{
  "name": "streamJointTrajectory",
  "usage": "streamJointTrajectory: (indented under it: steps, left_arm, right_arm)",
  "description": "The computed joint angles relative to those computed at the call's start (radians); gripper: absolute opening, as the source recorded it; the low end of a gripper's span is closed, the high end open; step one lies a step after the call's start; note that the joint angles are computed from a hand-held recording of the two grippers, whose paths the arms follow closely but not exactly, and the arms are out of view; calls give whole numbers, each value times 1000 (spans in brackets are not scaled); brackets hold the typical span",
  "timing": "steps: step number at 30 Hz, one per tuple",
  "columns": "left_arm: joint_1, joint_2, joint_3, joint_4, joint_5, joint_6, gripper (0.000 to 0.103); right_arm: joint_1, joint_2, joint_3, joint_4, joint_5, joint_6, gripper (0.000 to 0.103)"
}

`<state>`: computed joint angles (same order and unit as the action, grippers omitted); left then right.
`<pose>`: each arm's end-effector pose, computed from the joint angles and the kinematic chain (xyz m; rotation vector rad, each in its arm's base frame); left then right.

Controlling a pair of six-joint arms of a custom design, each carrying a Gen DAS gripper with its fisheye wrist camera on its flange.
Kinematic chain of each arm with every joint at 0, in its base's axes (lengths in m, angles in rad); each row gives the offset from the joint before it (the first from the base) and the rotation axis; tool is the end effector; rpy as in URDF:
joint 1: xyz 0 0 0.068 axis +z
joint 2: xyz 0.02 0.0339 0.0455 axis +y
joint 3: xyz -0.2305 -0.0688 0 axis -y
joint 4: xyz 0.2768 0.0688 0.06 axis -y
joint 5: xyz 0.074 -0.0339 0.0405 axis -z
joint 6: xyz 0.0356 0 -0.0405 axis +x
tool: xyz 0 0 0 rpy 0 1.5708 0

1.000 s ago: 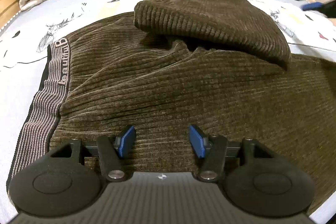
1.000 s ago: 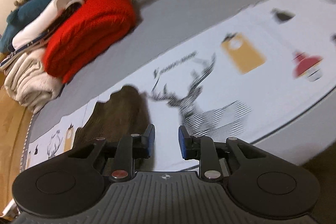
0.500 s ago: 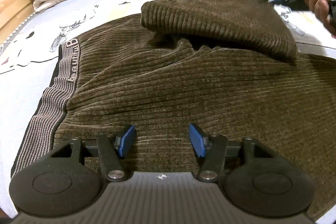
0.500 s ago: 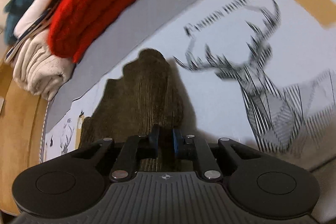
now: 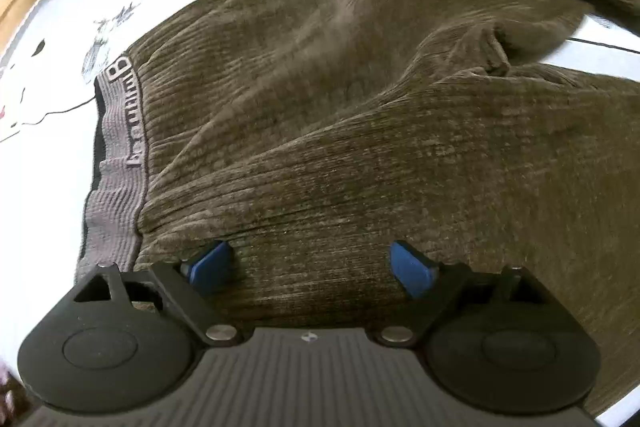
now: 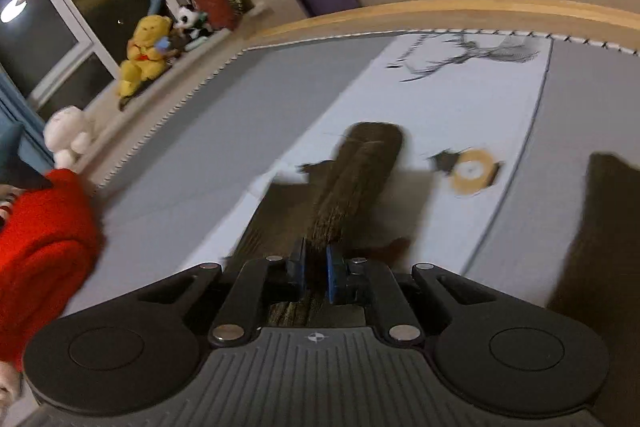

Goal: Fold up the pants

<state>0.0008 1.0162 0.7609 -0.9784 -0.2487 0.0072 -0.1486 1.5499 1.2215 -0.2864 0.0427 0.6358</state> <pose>0.2175 0.0089 0.1952 -0.0503 2.7858 0.3501 0.3816 -0.0587 0.2483 0.8610 2.0182 0.2287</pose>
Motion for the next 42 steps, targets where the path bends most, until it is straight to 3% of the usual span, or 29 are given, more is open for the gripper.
streamJointTrajectory:
  steps: [1,2,6,9,12,17,19,21,23,26,28,29,33,37,40,42]
  left_arm:
    - [-29,30,38,-25,-18,-28,75]
    - [-64,36,65,-33,-28,-48,71]
    - [-231,22,136,87,-16,-86,70]
    - [-321,117,194,228,6,-77,70]
    - [-370,308,281,319,-11,-71,71]
    - [-367,562,418,318,-40,-35,69]
    - [-339,609,458,253,-16,-15,30]
    - [-317,590,456,219,19,0,10]
    - [-320,541,421,212,-27,18,7]
    - [-273,434,344,229,41,2,7]
    - [-255,387,303,252,44,16,7]
    - [-246,380,293,257,44,21,7]
    - [-261,411,334,243,44,0,7]
    - [-280,390,324,243,86,23,7]
    - [-293,418,341,222,98,51,7]
    - [-284,423,340,214,108,67,7]
  right_arm:
    - [-28,19,-2,12,-36,-23,10]
    - [-61,40,1,16,-87,-33,10]
    - [-166,160,64,9,-317,-32,16]
    - [-216,218,105,-2,-415,-17,25]
    - [-247,230,110,9,-435,15,44]
    - [-298,252,96,24,-467,84,48]
    - [-313,265,98,43,-467,124,49]
    - [-323,281,108,60,-461,155,49]
    - [-323,323,143,68,-462,168,50]
    - [-322,371,183,69,-485,180,50]
    - [-319,391,202,64,-492,168,35]
    - [-317,401,215,61,-501,160,10]
    - [-317,372,213,80,-478,134,3]
    - [-345,284,173,97,-357,174,1]
    - [-349,239,179,-23,-171,171,1]
    - [-364,282,229,-150,-137,169,1]
